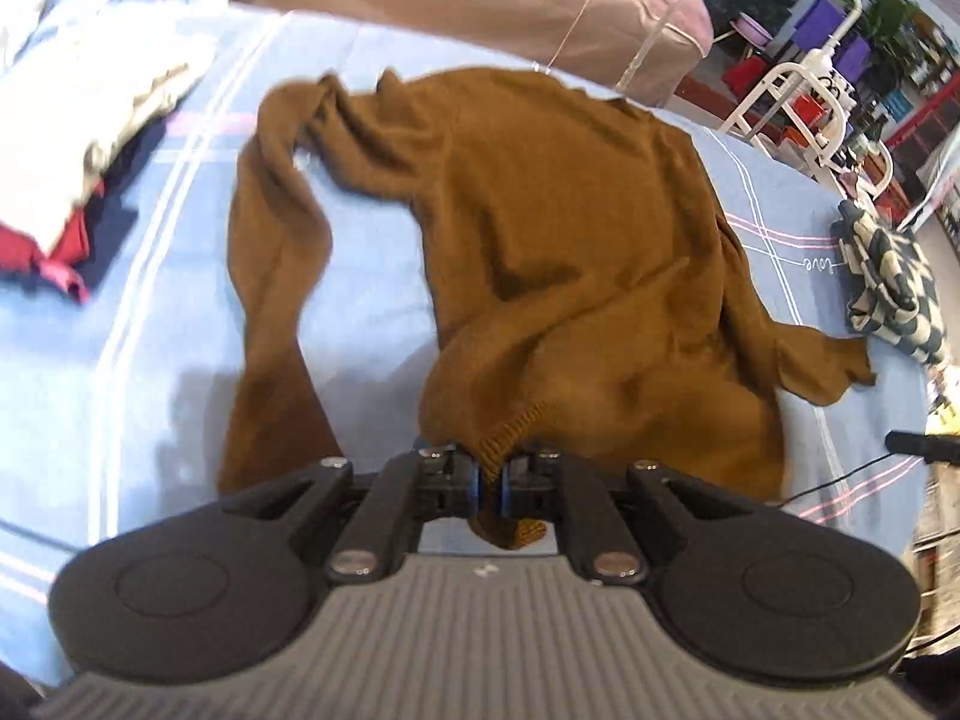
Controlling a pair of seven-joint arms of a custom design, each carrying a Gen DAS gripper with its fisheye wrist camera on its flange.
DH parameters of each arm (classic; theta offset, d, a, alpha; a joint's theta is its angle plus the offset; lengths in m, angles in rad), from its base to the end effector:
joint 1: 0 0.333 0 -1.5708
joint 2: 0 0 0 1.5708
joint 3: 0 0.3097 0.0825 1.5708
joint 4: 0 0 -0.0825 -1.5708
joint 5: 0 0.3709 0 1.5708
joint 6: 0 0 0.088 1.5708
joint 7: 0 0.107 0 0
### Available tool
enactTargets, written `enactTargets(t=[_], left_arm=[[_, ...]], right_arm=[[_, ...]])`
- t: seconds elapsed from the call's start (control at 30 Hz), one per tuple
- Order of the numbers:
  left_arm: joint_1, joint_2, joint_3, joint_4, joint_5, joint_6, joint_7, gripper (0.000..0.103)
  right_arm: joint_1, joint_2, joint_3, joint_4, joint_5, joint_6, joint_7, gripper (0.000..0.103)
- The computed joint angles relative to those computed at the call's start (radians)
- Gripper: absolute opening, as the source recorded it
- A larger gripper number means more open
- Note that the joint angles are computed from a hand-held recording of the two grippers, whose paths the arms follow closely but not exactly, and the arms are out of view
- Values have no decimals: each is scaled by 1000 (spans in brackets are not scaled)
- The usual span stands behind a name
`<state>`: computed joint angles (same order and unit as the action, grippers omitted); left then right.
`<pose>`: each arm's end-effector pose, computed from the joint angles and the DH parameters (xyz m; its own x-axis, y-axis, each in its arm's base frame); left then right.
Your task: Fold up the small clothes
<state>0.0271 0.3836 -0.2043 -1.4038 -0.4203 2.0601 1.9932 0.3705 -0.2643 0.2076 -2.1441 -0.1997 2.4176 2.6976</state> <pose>0.6753 -0.1183 0.5214 -0.4530 -0.8260 0.3356 -0.8641 0.3141 -0.3932 0.4217 0.2850 0.5695 -0.3186 -0.8870 -0.3341 -0.7885 0.4437 -0.4260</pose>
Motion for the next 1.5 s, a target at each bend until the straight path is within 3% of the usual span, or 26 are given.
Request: enactTargets(t=[0.13, 0.2, 0.27, 0.3, 0.33, 0.37, 0.47, 0.57, 0.63, 0.73, 0.77, 0.8, 0.83, 0.9, 0.93, 1.13, 1.23, 1.3, 1.4, 1.5], left_arm=[[-8, 0, 9, -25, 52, -44, 19, 9], [-11, 8, 17, -29, 65, -59, -15, 14], [-13, -1, 27, -55, 79, -31, -47, 26], [-15, -6, 32, -68, 98, -17, -51, 42], [-20, -10, 37, -79, 125, -2, -54, 57], [-23, -12, 39, -83, 146, 1, -55, 62], [-10, -13, 35, -87, 143, -5, -41, 68], [-1, -28, 32, -118, 124, 5, -43, 75], [5, -23, 26, -126, 98, -5, -36, 75], [-4, -31, 24, -168, 99, 42, -28, 72], [-5, -28, 23, -174, 90, 55, -32, 70], [-2, -19, 19, -174, 71, 58, -37, 59], [3, -6, 14, -163, 47, 47, -42, 50], [0, 24, 9, -131, 40, 20, -55, 15], [-6, 38, 10, -108, 52, -7, -67, 9], [19, -4, -6, -92, -4, -43, -14, 8], [34, -15, -2, -50, -10, -127, 43, 8], [33, 3, 0, -7, 15, -211, 95, 8], [17, 18, 9, -9, 60, -260, 135, 8], [-8, 42, 11, -22, 110, -300, 157, 9]], right_arm=[[3, 22, 4, 9, 4, -5, 17, 8], [13, 35, -4, -12, 24, 30, 3, 27], [15, 46, 2, -38, 21, 95, 41, 54], [22, 56, -2, -53, 44, 130, 45, 64], [30, 70, -5, -59, 70, 149, 48, 81], [36, 80, -6, -62, 88, 158, 58, 90], [48, 111, -3, -100, 126, 258, 123, 91], [41, 137, 7, -122, 84, 333, 223, 91], [45, 166, 4, -109, 75, 330, 256, 88], [30, 183, 6, -144, -18, 458, 419, 85], [24, 180, 5, -161, -31, 482, 482, 67], [22, 174, 1, -172, -25, 493, 515, 49], [29, 167, -8, -188, 10, 513, 514, 20], [44, 156, -18, -211, 69, 552, 487, 12], [47, 148, -16, -213, 84, 553, 476, 8], [27, 16, -9, -235, 112, 522, 447, 6], [100, -84, -88, -217, 229, 369, 227, 6], [128, -120, -131, -182, 297, 214, 94, 2], [94, -132, -122, -154, 291, 11, 3, 2], [46, -137, -83, -211, 298, 16, 9, 2]])
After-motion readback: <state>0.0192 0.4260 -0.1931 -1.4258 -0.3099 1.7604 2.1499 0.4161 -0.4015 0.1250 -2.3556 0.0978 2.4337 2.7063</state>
